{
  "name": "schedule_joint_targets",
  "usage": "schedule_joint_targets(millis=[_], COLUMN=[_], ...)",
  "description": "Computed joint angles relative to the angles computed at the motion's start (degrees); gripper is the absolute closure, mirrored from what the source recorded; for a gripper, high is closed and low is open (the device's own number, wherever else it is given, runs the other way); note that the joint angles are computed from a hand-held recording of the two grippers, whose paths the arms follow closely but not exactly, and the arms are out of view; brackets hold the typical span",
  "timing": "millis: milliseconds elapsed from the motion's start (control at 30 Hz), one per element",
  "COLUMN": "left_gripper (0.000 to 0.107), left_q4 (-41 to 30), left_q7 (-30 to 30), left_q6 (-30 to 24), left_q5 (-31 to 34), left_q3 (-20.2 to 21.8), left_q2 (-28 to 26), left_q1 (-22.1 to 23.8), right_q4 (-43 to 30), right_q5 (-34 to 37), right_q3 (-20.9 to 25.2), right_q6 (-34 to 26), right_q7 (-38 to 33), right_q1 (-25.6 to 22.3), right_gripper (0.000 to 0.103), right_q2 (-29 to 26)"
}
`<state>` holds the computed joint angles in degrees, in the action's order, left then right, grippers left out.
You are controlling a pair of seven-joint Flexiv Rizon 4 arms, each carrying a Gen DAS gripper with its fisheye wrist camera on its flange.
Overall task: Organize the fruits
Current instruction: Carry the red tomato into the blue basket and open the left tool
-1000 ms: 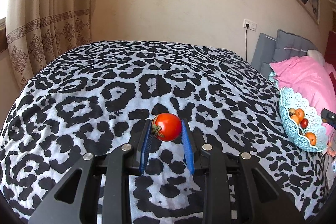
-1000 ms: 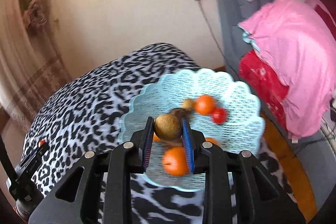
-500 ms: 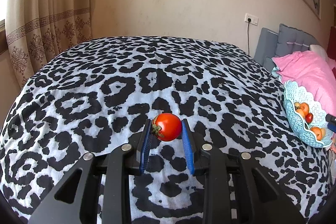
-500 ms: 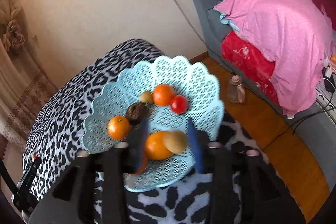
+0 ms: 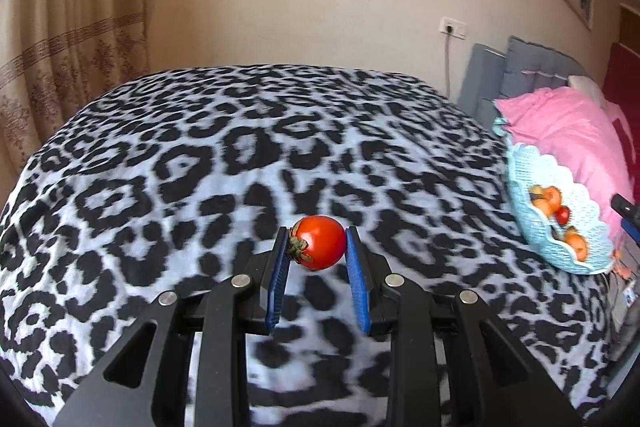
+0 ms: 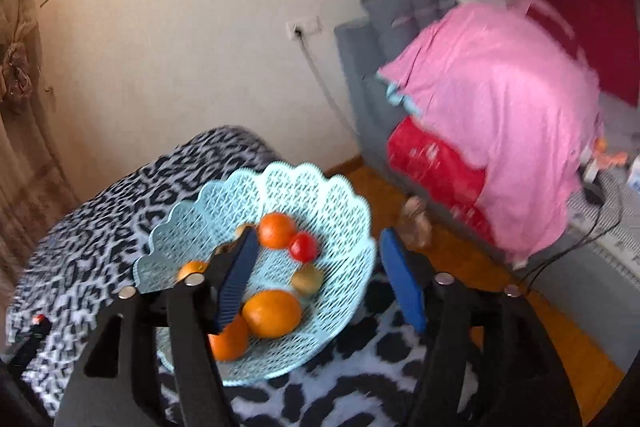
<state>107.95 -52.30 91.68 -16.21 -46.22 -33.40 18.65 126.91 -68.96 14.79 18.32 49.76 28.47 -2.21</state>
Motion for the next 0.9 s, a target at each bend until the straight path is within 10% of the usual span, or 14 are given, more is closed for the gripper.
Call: schedule_joint_targets(millis=[600,900], left_gripper=[0.079,0.078], left_q4=[-1.08,-2.54], left_q7=[6.4,11.14], left_q6=[-6.87,-10.5], left_q5=[-1.61,-7.23], left_q3=[-10.25,-8.59], left_q2=[-2.03,-1.76], left_q1=[-3.21,-7.57], right_q4=[2.21,2.81], right_q5=[-3.97,-4.23], right_q3=[0.31,0.27], right_q6=[-0.89,-0.52], right_q7=[5.36,7.43], right_q1=[0.4,0.25], right_gripper=[0.033,0.028], right_q2=[-0.05,0.2])
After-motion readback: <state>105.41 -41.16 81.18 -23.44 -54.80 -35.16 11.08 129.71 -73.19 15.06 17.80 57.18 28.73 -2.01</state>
